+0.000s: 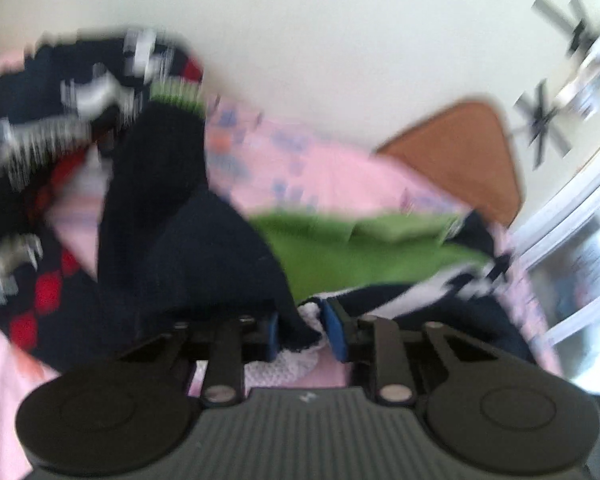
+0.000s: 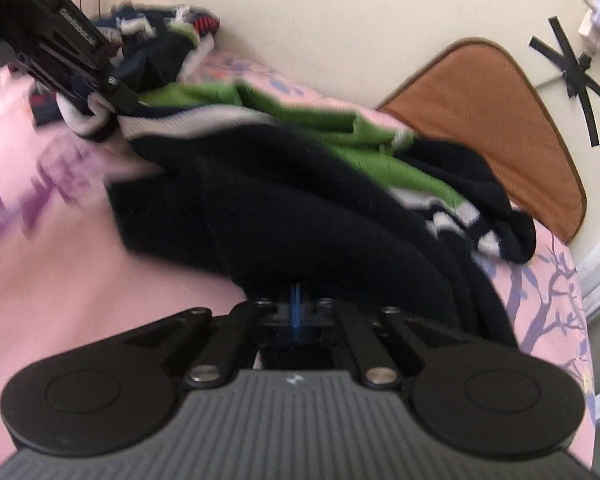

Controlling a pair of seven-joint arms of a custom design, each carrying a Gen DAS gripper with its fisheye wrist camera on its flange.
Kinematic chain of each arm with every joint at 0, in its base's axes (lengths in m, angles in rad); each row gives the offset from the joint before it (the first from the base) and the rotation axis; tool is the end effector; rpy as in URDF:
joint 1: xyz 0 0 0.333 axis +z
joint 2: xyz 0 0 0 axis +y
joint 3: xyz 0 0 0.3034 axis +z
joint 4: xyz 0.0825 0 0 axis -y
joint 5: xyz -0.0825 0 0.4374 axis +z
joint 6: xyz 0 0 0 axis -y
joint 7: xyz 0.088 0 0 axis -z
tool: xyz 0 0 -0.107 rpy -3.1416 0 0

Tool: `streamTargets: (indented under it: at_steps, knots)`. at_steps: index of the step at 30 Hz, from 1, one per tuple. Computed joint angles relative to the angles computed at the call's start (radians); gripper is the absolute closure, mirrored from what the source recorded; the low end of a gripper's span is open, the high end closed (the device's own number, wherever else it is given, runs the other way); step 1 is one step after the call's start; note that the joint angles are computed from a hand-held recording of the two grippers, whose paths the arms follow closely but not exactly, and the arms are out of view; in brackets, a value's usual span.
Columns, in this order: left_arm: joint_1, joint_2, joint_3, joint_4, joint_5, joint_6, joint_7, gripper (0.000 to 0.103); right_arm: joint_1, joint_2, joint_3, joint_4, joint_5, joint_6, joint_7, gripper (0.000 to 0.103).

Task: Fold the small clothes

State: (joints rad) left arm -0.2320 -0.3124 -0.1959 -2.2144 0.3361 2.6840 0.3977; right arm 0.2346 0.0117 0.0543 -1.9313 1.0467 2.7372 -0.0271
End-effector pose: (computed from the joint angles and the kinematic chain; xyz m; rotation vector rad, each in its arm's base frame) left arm 0.5057 -0.2516 0.5631 -2.2580 1.3588 -1.0675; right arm 0.6369 0.1541 0.5229 -2.1337 0.5510 -0.7213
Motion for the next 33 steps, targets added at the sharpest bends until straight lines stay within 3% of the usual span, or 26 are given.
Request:
streamTargets:
  at_steps: [1,4,6,8,9,10,11,13,17,21,23,25,30,33]
  knots:
    - [0.010,-0.032,0.000,-0.012,0.018,0.025,-0.007,0.088,-0.012,-0.047,-0.010,-0.015,0.072,-0.100,-0.054,0.101]
    - [0.054,-0.145,-0.025,-0.059,0.115,0.043,-0.050,0.094,-0.037,-0.192,-0.087,-0.061,0.175,-0.473,-0.103,0.100]
    - [0.067,-0.208,-0.028,-0.099,0.148,0.055,-0.065,0.095,-0.037,-0.272,-0.124,-0.107,0.200,-0.594,-0.143,0.100]
    - [0.129,-0.273,-0.092,-0.132,0.224,-0.013,-0.149,0.092,-0.036,-0.302,-0.152,-0.124,0.210,-0.670,-0.148,0.094]
    - [0.142,-0.296,-0.117,-0.143,0.251,-0.071,-0.179,0.084,-0.036,-0.295,-0.154,-0.122,0.214,-0.666,-0.153,0.088]
    - [0.133,-0.305,-0.121,-0.156,0.256,-0.116,-0.190,0.070,-0.035,-0.299,-0.143,-0.138,0.216,-0.615,-0.170,0.066]
    - [0.109,-0.307,-0.105,-0.175,0.245,-0.122,-0.189,0.064,-0.031,-0.300,-0.121,-0.157,0.227,-0.513,-0.199,0.047]
    - [0.043,-0.317,-0.057,-0.233,0.196,-0.083,-0.168,0.058,-0.013,-0.267,-0.082,-0.170,0.240,-0.305,-0.224,0.046]
    - [-0.067,-0.317,-0.015,-0.279,0.117,-0.076,-0.050,0.051,-0.002,-0.179,-0.054,-0.147,0.124,-0.127,-0.103,0.045]
    - [-0.162,-0.259,0.013,-0.270,0.046,-0.021,0.093,0.041,-0.007,-0.185,-0.076,-0.190,0.125,-0.084,-0.044,0.043]
    - [-0.181,-0.218,0.009,-0.238,0.023,-0.016,0.150,0.037,-0.007,-0.202,-0.094,-0.211,0.161,-0.094,-0.062,0.037]
    - [-0.168,-0.167,-0.019,-0.182,0.023,-0.042,0.165,0.019,-0.008,-0.213,-0.111,-0.232,0.207,-0.106,-0.108,0.030]
    - [-0.110,0.012,-0.061,-0.030,0.075,-0.030,0.162,0.021,-0.018,-0.219,-0.119,-0.264,0.248,-0.096,-0.181,0.023]
    - [-0.095,0.141,-0.080,0.088,0.102,-0.114,0.170,0.053,-0.016,-0.188,-0.114,-0.245,0.286,-0.064,-0.239,0.023]
